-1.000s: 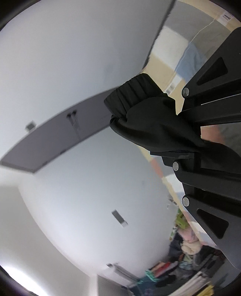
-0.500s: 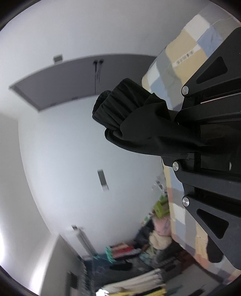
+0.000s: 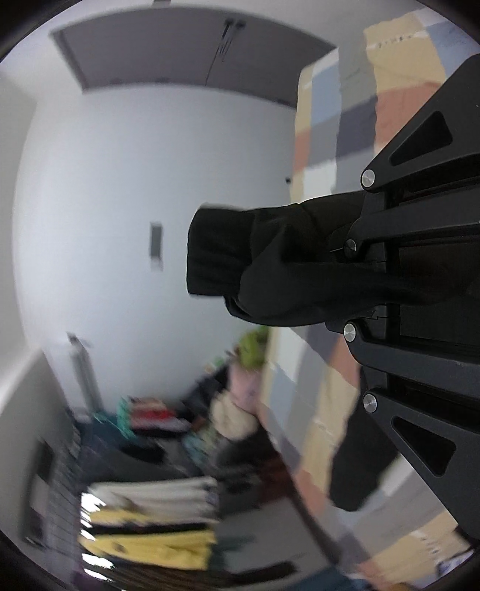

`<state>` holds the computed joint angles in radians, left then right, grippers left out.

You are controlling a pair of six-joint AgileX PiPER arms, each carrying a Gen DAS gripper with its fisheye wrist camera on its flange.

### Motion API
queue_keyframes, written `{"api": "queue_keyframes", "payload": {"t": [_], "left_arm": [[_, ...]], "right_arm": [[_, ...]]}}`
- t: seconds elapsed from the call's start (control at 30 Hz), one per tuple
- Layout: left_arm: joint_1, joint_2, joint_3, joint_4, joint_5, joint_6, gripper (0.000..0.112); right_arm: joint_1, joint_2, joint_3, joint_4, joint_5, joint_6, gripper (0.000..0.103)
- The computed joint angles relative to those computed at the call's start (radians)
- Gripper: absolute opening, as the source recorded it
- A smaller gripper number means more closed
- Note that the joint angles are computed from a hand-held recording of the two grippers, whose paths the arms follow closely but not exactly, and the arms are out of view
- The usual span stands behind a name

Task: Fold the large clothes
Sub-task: 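Lift the sleeve with the right tool and fold it across the jacket body, then release the sleeve with the right tool and withdraw it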

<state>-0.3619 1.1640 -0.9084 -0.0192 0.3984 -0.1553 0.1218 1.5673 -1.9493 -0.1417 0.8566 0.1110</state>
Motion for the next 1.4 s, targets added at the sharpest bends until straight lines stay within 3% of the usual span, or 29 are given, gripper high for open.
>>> {"api": "queue_keyframes", "payload": {"t": [0.23,0.3,0.37,0.63,0.93,1.3,1.4], "left_arm": [[0.126,0.016,0.025,-0.296,-0.015,0.293,0.103],[0.137,0.035,0.024,-0.303,-0.022,0.306,0.103],[0.166,0.065,0.018,-0.415,-0.004,0.414,0.103],[0.191,0.105,0.023,-0.556,0.007,0.556,0.103],[0.184,0.136,0.009,-0.591,0.020,0.585,0.103],[0.112,0.076,0.024,-0.462,0.005,0.470,0.103],[0.065,0.057,0.023,-0.342,0.008,0.349,0.103]], "right_arm": [[0.163,0.103,0.198,-0.046,-0.119,0.045,0.007],[0.177,0.132,0.238,-0.011,-0.148,0.022,0.008],[0.179,0.164,0.287,0.041,-0.168,-0.012,0.008],[0.204,0.252,0.366,0.042,-0.206,-0.013,0.012],[0.197,0.174,0.373,0.187,-0.172,-0.163,0.066],[0.097,-0.129,0.535,0.121,-0.197,-0.130,0.068],[0.022,-0.208,0.598,0.131,-0.204,-0.133,0.068]]}}
